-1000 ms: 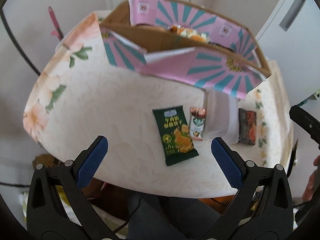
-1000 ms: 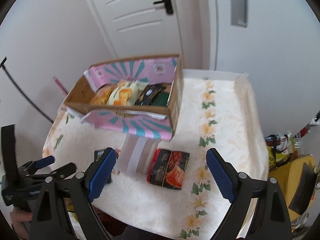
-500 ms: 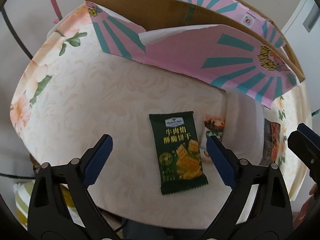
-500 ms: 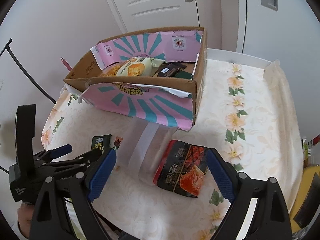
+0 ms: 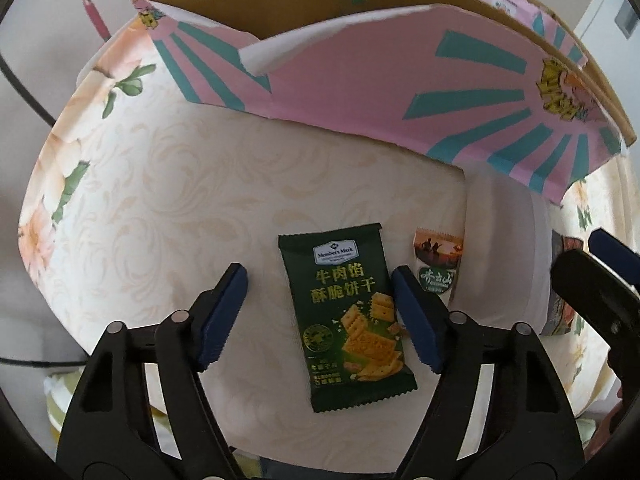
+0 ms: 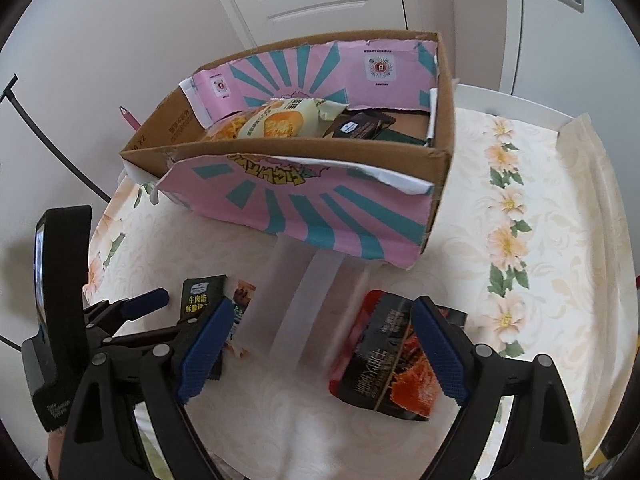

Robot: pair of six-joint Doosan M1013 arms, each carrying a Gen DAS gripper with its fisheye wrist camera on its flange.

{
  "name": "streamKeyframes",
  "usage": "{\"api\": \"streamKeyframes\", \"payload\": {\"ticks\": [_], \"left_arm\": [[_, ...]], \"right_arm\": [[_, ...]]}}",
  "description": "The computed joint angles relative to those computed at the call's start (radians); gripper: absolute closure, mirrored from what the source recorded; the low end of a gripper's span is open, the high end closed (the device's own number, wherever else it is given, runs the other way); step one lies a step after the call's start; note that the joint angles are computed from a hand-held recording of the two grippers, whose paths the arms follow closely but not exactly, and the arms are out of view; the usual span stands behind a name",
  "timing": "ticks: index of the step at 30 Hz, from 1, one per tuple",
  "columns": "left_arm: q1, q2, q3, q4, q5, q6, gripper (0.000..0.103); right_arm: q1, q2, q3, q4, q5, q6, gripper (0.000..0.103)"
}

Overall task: Organize snacks
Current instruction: 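Grasp the green cracker packet with the left tool while the right tool grasps the white translucent pouch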

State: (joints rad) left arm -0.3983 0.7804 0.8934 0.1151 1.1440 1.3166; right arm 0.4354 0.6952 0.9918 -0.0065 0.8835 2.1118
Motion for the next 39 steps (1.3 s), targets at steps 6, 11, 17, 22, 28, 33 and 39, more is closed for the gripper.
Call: {"api": "streamKeyframes", "payload": {"ticks": [6, 11, 17, 22, 28, 33, 39], "left_arm": [[-0.013, 0.007, -0.015, 0.004, -0.001, 0.029, 0.057], [-0.013, 0.010, -0.024, -0.028, 0.003, 0.048, 0.059], [0.006, 0.015, -0.040, -0.071, 0.012, 0.096, 0.059], [0.022, 0.024, -0.059, -0.095, 0.022, 0.146, 0.059], [0.036, 0.032, -0.081, -0.114, 0.045, 0.201, 0.059], [0.053, 0.044, -0.104, -0.128, 0.054, 0.243, 0.059], [0.065, 0.049, -0.126, -0.136, 0.062, 0.282, 0.059]], "right_arm": [[0.003, 0.040, -0.057, -0.011, 0.053, 0.040, 0.018], [0.014, 0.073, -0.108, -0.050, 0.088, 0.113, 0.020], [0.035, 0.112, -0.166, -0.136, 0.159, 0.200, 0.021], [0.040, 0.136, -0.197, -0.160, 0.200, 0.261, 0.031], [0.050, 0.154, -0.223, -0.218, 0.242, 0.314, 0.039], [0.062, 0.167, -0.247, -0.255, 0.262, 0.333, 0.043], [0.064, 0.156, -0.228, -0.248, 0.232, 0.373, 0.044]]}}
